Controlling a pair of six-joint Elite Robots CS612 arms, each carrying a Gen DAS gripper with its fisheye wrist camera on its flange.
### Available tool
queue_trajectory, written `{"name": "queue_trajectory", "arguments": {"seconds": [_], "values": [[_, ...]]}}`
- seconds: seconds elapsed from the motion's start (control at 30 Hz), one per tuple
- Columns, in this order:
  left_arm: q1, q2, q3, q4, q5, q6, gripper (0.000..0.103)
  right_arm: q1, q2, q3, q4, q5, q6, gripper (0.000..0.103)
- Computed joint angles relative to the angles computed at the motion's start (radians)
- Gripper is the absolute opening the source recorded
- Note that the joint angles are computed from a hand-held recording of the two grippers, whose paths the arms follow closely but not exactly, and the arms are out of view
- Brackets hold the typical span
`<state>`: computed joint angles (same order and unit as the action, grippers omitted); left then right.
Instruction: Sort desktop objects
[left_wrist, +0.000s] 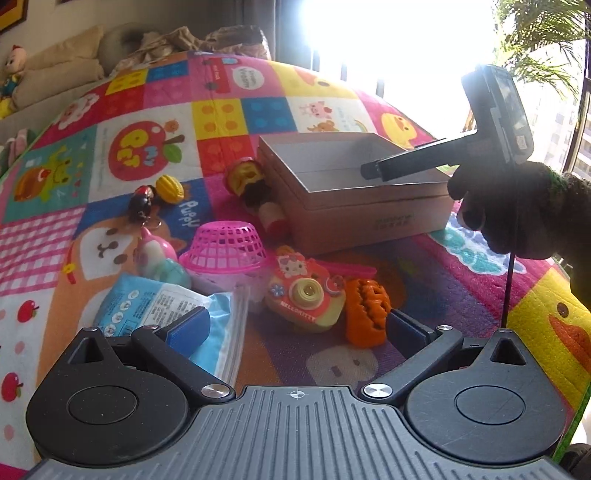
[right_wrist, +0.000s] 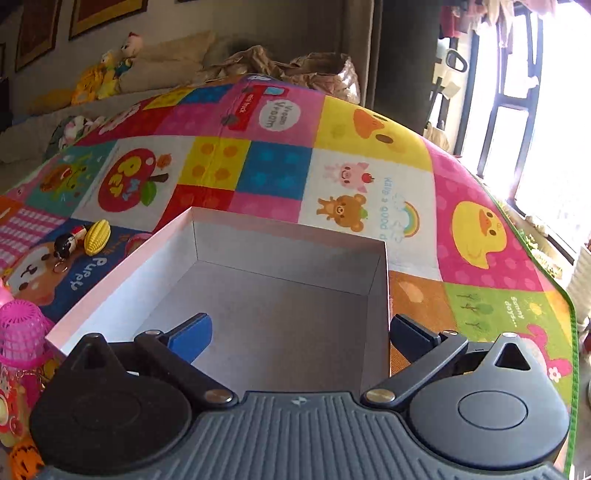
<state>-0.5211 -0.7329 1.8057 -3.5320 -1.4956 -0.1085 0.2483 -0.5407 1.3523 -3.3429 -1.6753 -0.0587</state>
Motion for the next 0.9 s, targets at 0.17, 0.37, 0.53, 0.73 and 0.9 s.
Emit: {"name": "queue_trajectory", "arguments": {"seconds": [0.17,0.37,0.53,0.73,0.9], "values": [[0.001,-0.002,-0.003,0.021,-0.009,-0.014,0.103,0.016,0.003,0.004,-0.027,0.080,-0.092,0.103],[0.003,0.000,0.004,0.022,-0.064,-0.024,0.103,0.021,-0.034,0.077,-0.126,0.058,-0.016,0.103],[0.009,0.016,-0.022,0.041,-0.010,-0.038,0.103,0.031,-0.096,0.217,-0.263,0.054,0.037,0.103],[0.019,0.018,-0.045,0.071,0.126,-0.081,0.103,0.043,-0.140,0.308,-0.158,0.140,0.050,0.103],[0.028,0.009,-0.029,0.018,0.032,-0.074,0.103,0.062,-0.131,0.313,-0.079,0.142,0.038,0.103]]}}
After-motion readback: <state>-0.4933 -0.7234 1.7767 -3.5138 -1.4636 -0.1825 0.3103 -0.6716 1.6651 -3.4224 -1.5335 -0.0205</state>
